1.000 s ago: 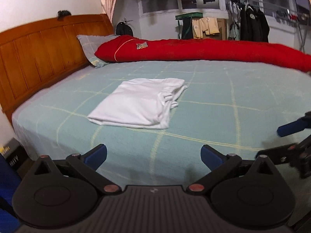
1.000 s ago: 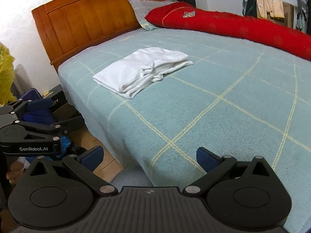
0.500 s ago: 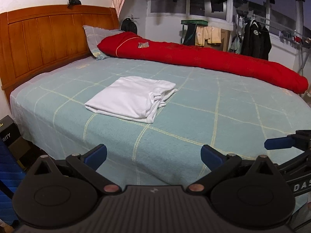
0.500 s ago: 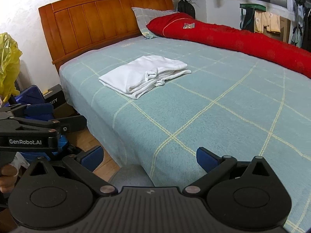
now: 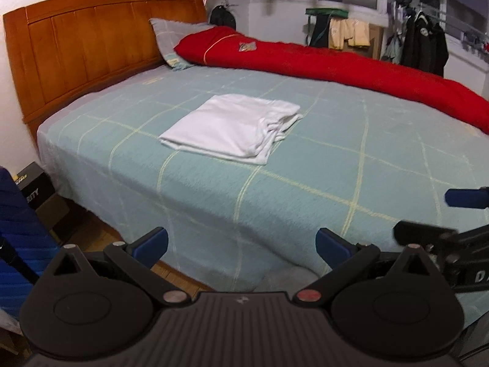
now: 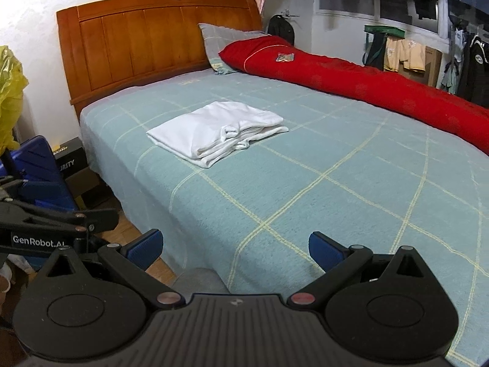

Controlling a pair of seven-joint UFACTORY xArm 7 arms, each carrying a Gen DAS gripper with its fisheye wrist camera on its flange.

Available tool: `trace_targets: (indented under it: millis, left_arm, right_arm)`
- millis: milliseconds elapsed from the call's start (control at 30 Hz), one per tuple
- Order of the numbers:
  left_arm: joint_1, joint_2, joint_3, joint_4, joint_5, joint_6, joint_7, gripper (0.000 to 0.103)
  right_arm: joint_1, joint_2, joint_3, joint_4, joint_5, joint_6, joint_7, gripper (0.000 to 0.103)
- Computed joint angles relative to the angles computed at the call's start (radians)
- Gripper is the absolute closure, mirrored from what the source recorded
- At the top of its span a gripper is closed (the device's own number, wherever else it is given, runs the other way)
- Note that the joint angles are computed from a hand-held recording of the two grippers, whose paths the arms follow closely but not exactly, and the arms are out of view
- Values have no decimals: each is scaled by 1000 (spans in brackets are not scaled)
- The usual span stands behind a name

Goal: Fold clothes

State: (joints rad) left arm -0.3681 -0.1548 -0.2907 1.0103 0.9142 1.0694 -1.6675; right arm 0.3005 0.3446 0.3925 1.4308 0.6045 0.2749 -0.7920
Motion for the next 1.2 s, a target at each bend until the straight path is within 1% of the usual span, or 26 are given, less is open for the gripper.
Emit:
trace_targets:
  millis: [133, 367, 567, 1200]
  left_arm:
    - [4, 0, 7, -2, -22, -4, 7, 1]
    - [6, 2, 9, 6, -50, 22, 28, 1]
    - [6, 7, 11, 12, -64, 29, 44, 1]
    - [5, 12, 15, 17, -66, 21, 59, 1]
  right_arm:
    - [5, 3, -5, 2, -11, -16, 20, 0]
    - [10, 13, -5, 6, -39, -37, 49, 0]
    - [1, 23, 6, 15, -55, -38, 66, 0]
    - [-9, 32, 16, 20, -73, -40, 85, 0]
